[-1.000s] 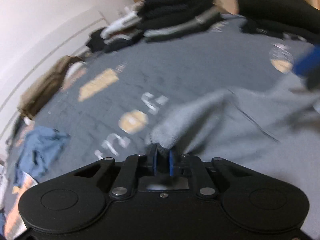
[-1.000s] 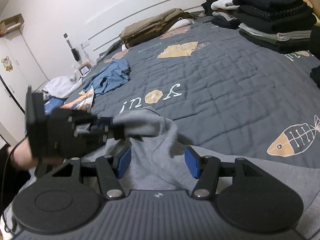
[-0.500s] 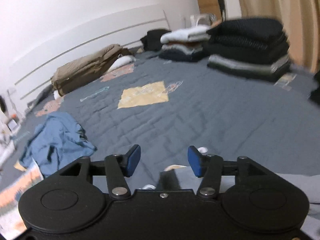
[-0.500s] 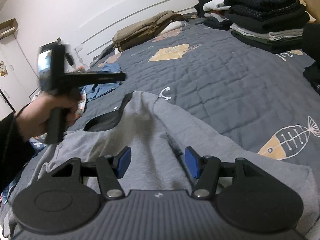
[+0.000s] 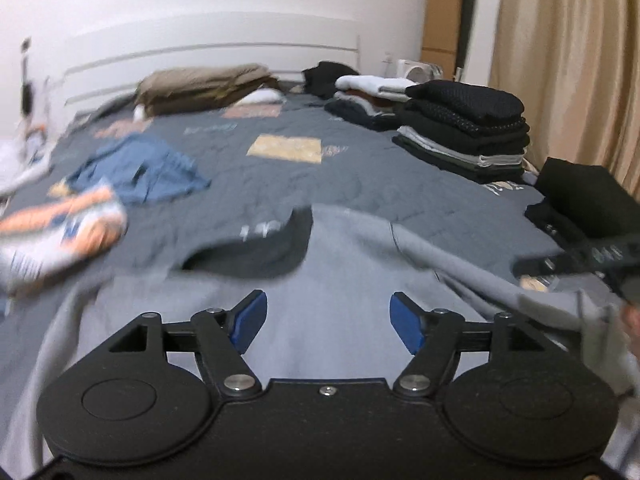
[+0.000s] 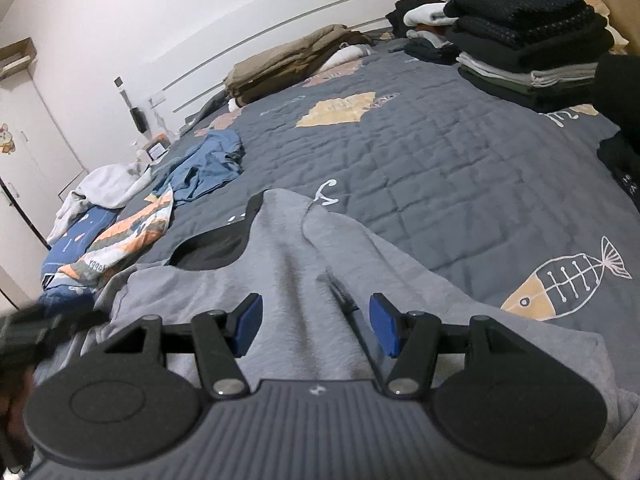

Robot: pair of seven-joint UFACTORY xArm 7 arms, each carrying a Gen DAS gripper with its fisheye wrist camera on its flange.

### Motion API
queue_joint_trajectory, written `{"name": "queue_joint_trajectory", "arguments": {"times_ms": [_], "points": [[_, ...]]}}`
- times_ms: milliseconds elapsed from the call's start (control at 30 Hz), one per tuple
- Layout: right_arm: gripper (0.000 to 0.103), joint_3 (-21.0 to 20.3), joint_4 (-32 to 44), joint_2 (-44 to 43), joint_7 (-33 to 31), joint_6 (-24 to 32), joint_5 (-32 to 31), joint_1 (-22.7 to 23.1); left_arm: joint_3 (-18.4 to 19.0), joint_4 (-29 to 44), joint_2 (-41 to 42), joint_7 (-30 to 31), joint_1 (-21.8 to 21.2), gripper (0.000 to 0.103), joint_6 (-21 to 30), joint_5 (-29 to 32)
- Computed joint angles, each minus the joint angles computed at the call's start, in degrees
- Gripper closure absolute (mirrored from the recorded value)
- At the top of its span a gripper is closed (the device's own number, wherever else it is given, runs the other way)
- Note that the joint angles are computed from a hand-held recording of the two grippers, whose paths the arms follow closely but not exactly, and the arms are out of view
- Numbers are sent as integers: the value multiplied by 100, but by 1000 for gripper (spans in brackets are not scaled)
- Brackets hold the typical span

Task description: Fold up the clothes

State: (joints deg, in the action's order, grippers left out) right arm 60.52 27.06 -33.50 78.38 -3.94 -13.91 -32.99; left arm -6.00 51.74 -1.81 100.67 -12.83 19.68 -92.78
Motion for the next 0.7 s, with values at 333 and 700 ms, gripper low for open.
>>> {"name": "queue_joint_trajectory", "arguments": {"times_ms": [333,700], "points": [[45,-646,26,441,-420,26,-135,1073,633,-2476,-2213,-1143,307,36,76,1127],[45,-680,-11,536,-523,189,-78,1907,1595,-4231,-4197,-2359,731,38,544,3127]]}}
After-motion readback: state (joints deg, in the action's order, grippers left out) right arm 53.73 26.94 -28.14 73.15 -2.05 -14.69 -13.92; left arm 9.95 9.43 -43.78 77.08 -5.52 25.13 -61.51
